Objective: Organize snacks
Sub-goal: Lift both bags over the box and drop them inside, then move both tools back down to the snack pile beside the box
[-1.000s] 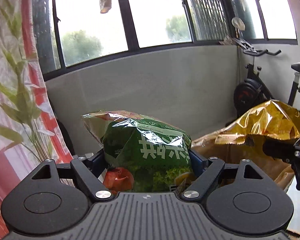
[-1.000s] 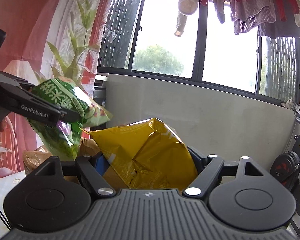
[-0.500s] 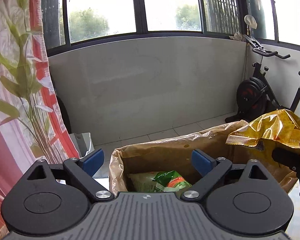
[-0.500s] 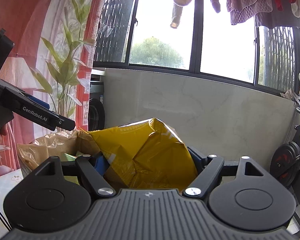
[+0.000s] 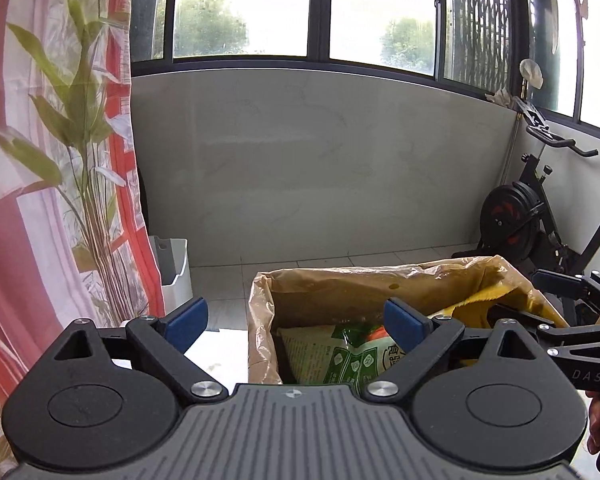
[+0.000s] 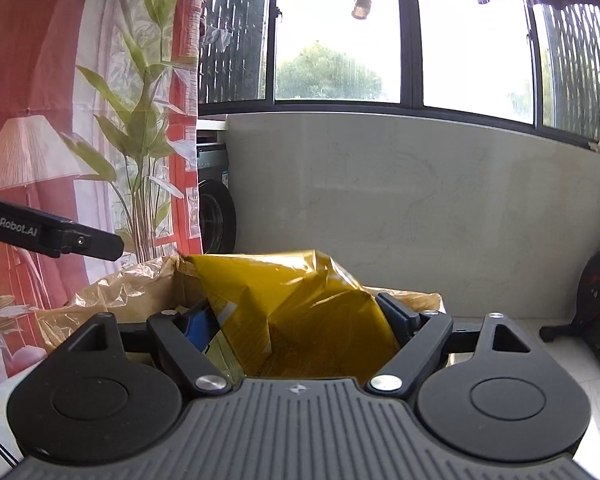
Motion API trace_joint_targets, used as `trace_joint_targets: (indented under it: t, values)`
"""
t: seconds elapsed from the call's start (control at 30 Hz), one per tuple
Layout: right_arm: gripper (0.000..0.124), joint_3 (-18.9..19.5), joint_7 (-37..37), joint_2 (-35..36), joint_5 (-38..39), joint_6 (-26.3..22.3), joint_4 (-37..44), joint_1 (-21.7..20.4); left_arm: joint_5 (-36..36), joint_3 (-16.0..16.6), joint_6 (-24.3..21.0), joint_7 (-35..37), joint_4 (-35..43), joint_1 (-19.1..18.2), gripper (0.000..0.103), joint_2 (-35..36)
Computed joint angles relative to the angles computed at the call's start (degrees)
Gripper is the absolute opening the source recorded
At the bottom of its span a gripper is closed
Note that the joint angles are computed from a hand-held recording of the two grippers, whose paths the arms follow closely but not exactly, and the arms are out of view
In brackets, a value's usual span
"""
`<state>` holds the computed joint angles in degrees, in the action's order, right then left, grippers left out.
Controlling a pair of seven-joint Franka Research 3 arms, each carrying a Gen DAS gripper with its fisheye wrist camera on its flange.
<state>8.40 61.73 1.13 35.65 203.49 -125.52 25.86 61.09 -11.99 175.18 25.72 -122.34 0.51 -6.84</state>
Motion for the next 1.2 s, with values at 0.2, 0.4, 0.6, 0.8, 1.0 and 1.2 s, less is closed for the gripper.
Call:
trace_joint_targets:
  t: [0.2,0.4,0.6,0.8,1.0,1.2]
  values:
    - [0.096,0.1,2.3,-1.2,-1.0,0.0,-1.2,-0.3,-2.4,0.1,0.7,0.7,-2.1,0.2,0.096,-1.7]
    - [0.096,1.0,3.0,-4.3,-2.9,0.5,-4.5,-0.6,-5.2,-0.9,0.6,2.7,-4.9,1.0,0.096,-4.4]
    - [0.096,2.8,1.3,-7.2,0.4,0.2,-6.6,-0.8,-7.3,-2.7,0.5,2.4,-8.9,2.6,0.096,-8.4]
    - [0.096,5.1,1.3,-10.3,3.7,-0.3,-9.5,-1.6,-12.1,-3.8,-0.9,4.7,-13.5,2.9,0.096,-12.7]
    - [0.096,4.4,6.4,-14.3,1.9,1.5,-15.1,0.2,-13.7,-7.0,1.6,4.1,-19.3,5.9,0.096,-17.7]
    - [0.096,3.1,15.8,-18.8,-4.4,5.9,-23.4,2.1,-16.3,-11.3,4.8,3.0,-25.4,10.0,0.096,-22.3]
